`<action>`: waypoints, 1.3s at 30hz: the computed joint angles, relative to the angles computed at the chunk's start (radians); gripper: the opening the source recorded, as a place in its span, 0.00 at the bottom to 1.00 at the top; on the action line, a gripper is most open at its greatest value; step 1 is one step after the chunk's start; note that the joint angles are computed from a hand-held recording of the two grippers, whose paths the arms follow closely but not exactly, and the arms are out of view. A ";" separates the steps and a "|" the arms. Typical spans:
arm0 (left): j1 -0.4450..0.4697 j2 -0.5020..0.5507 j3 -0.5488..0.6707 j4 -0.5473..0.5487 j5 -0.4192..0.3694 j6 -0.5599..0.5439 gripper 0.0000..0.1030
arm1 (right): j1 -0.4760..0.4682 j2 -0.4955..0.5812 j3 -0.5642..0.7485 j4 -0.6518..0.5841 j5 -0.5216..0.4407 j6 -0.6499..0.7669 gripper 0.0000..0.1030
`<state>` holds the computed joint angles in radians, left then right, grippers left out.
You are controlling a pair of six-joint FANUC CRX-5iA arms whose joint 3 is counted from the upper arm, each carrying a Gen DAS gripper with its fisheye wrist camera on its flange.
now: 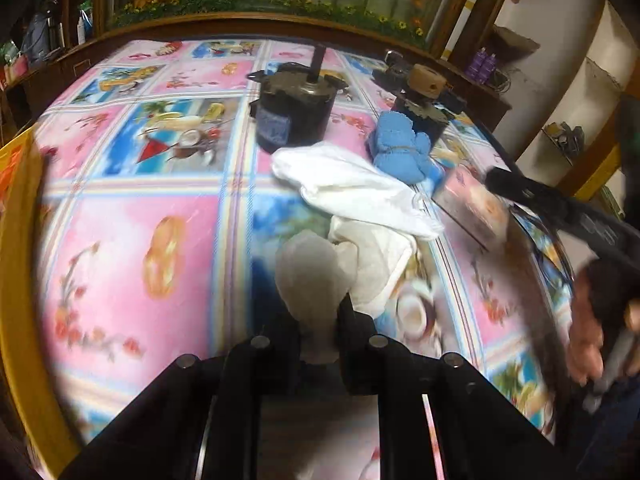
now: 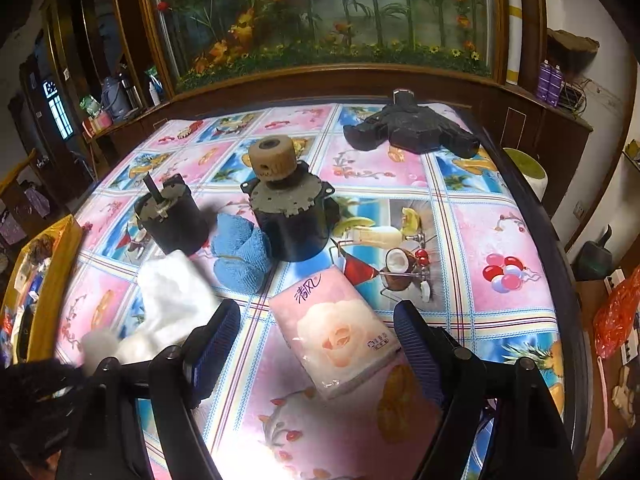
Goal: Organize soft objects
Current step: 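Grasp the white cloth with the left tool while the right tool grasps the pink tissue pack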
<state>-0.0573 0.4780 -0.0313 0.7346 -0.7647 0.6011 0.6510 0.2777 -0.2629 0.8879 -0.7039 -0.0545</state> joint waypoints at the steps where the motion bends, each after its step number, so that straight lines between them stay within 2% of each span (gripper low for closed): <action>1: 0.015 -0.026 -0.043 0.025 -0.005 -0.040 0.14 | 0.003 0.014 0.015 -0.018 -0.015 0.024 0.80; 5: 0.053 -0.083 -0.140 0.079 -0.002 -0.138 0.14 | 0.009 0.062 0.070 -0.077 -0.057 0.117 0.80; 8: 0.064 -0.091 -0.166 0.120 0.010 -0.177 0.14 | 0.020 0.097 0.107 -0.090 -0.118 0.168 0.79; 11: 0.076 -0.076 -0.155 0.141 -0.015 -0.174 0.14 | 0.031 0.115 0.126 -0.086 -0.173 0.184 0.61; 15: 0.075 -0.074 -0.153 0.144 -0.008 -0.171 0.14 | 0.040 0.089 0.114 -0.102 -0.124 0.219 0.46; 18: 0.065 -0.086 -0.167 0.139 0.020 -0.169 0.17 | 0.047 0.064 0.103 -0.139 -0.040 0.275 0.44; 21: 0.053 -0.096 -0.178 0.133 0.047 -0.170 0.22 | 0.060 0.052 0.114 -0.200 0.007 0.371 0.44; 23: 0.045 -0.103 -0.184 0.121 0.066 -0.173 0.25 | 0.063 0.039 0.098 -0.182 0.032 0.362 0.45; 25: 0.039 -0.109 -0.187 0.107 0.083 -0.170 0.27 | 0.066 0.023 0.063 -0.091 0.027 0.284 0.58; 26: 0.038 -0.109 -0.186 0.106 0.083 -0.169 0.27 | 0.065 0.017 0.046 -0.049 0.025 0.241 0.72; 27: 0.038 -0.108 -0.186 0.108 0.081 -0.170 0.29 | 0.061 0.010 0.031 -0.018 0.031 0.207 0.78; 30: 0.039 -0.106 -0.185 0.109 0.078 -0.172 0.30 | 0.049 0.004 0.025 -0.051 0.075 0.235 0.79; 33: 0.039 -0.105 -0.183 0.108 0.075 -0.171 0.31 | 0.064 0.053 0.090 -0.128 0.009 0.340 0.79; 35: 0.039 -0.101 -0.174 0.101 0.066 -0.162 0.40 | 0.070 0.083 0.123 -0.149 -0.041 0.375 0.79; 37: 0.034 -0.101 -0.168 0.079 0.091 -0.131 0.76 | 0.067 0.093 0.137 -0.184 -0.044 0.404 0.79; 39: 0.028 -0.092 -0.159 0.070 0.115 -0.111 0.78 | 0.066 0.095 0.145 -0.213 -0.043 0.426 0.66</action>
<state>-0.0289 0.3861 -0.1904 0.8045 -0.6499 0.4902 0.7169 0.3729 -0.1179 0.6753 -0.7468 0.3712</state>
